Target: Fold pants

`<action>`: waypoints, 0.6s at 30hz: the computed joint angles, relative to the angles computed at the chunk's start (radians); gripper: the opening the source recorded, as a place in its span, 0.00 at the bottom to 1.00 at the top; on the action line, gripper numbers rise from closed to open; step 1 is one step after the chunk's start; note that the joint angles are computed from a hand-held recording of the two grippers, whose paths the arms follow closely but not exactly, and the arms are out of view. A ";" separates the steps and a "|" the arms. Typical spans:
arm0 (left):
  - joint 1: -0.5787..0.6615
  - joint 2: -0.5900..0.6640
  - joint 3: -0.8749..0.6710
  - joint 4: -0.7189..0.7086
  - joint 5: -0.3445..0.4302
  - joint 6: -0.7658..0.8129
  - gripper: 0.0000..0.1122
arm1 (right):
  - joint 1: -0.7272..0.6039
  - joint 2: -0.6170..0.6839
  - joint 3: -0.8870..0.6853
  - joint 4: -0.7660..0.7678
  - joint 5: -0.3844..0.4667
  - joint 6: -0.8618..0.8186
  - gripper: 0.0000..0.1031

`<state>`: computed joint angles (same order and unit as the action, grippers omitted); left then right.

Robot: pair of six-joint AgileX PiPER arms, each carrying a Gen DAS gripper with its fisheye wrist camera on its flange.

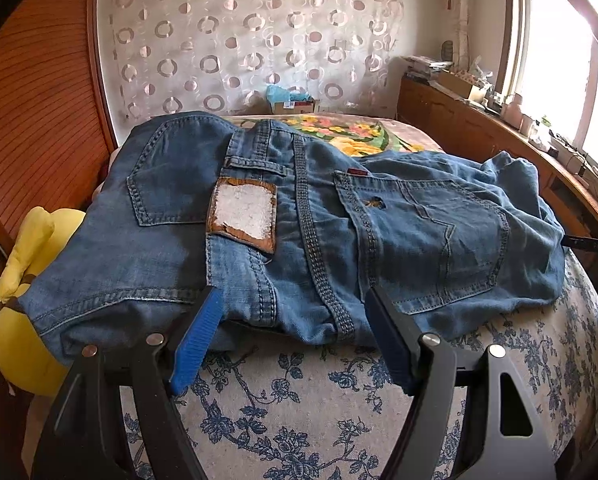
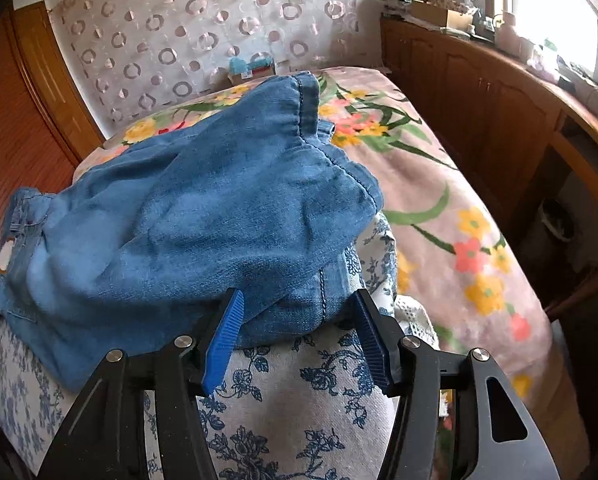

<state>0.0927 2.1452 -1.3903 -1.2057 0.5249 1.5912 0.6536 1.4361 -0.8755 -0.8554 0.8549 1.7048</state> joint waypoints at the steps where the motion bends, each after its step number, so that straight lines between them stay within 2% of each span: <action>1: 0.000 0.000 0.000 0.000 -0.001 0.000 0.66 | 0.008 0.004 -0.007 -0.002 0.011 0.001 0.55; 5: 0.003 -0.002 0.001 0.000 -0.002 0.001 0.67 | 0.014 0.013 -0.010 -0.030 -0.004 0.026 0.39; 7: 0.006 -0.002 -0.003 0.009 -0.001 -0.007 0.67 | 0.008 0.017 0.000 -0.036 -0.023 0.033 0.37; 10: 0.004 -0.001 -0.012 0.025 -0.013 -0.026 0.66 | 0.004 0.015 0.012 -0.052 -0.033 0.054 0.37; 13: 0.008 0.001 -0.020 0.036 -0.016 -0.042 0.67 | 0.004 -0.023 0.062 -0.112 -0.088 0.144 0.37; 16: 0.007 -0.001 -0.018 0.035 -0.022 -0.044 0.67 | 0.021 -0.055 0.112 -0.197 -0.110 0.254 0.49; 18: 0.005 0.006 -0.027 0.042 -0.024 -0.052 0.67 | 0.020 -0.058 0.120 -0.204 -0.118 0.265 0.50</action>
